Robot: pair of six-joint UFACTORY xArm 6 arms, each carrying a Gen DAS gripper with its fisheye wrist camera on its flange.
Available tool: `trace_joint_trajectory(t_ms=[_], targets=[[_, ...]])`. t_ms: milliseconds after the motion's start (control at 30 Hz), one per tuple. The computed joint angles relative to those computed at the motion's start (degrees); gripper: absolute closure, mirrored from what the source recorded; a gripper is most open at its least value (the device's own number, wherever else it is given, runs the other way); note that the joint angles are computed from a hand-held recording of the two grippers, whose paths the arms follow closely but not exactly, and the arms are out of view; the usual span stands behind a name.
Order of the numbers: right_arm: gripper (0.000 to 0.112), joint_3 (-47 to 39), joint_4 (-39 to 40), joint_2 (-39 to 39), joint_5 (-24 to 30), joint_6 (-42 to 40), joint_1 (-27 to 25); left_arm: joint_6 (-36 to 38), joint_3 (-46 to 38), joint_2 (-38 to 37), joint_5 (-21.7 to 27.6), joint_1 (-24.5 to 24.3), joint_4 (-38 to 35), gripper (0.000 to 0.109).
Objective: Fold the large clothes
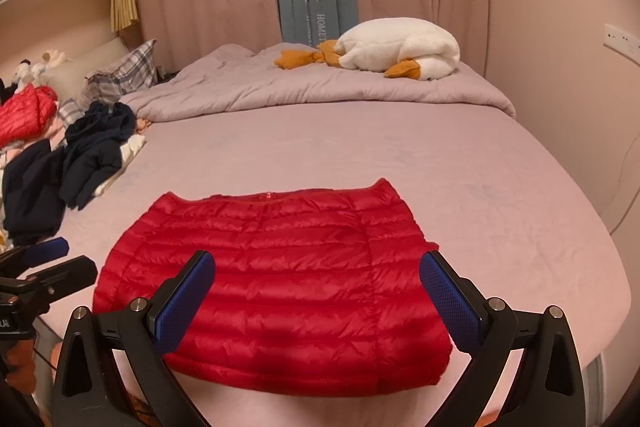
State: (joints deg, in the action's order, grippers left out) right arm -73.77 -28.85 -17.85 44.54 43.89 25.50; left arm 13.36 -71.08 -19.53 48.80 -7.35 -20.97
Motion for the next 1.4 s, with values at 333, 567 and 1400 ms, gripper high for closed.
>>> trace_joint_trajectory(t_ms=[333,567,1400], targets=[[0.011,-0.42,-0.16,0.23,0.94,0.29,0.45,-0.46,0.46,-0.26,-0.18,0.53,-0.04,0.006],[0.011,-0.56,-0.24,0.41,1.22,0.30,0.64,-0.01,0.85,-0.57,-0.15,0.56,-0.46,0.006],[0.011,-0.57,-1.46,0.38,2.37,0.83,1.11,-0.39,1.49,-1.63,0.12,0.24,-0.28,0.006]])
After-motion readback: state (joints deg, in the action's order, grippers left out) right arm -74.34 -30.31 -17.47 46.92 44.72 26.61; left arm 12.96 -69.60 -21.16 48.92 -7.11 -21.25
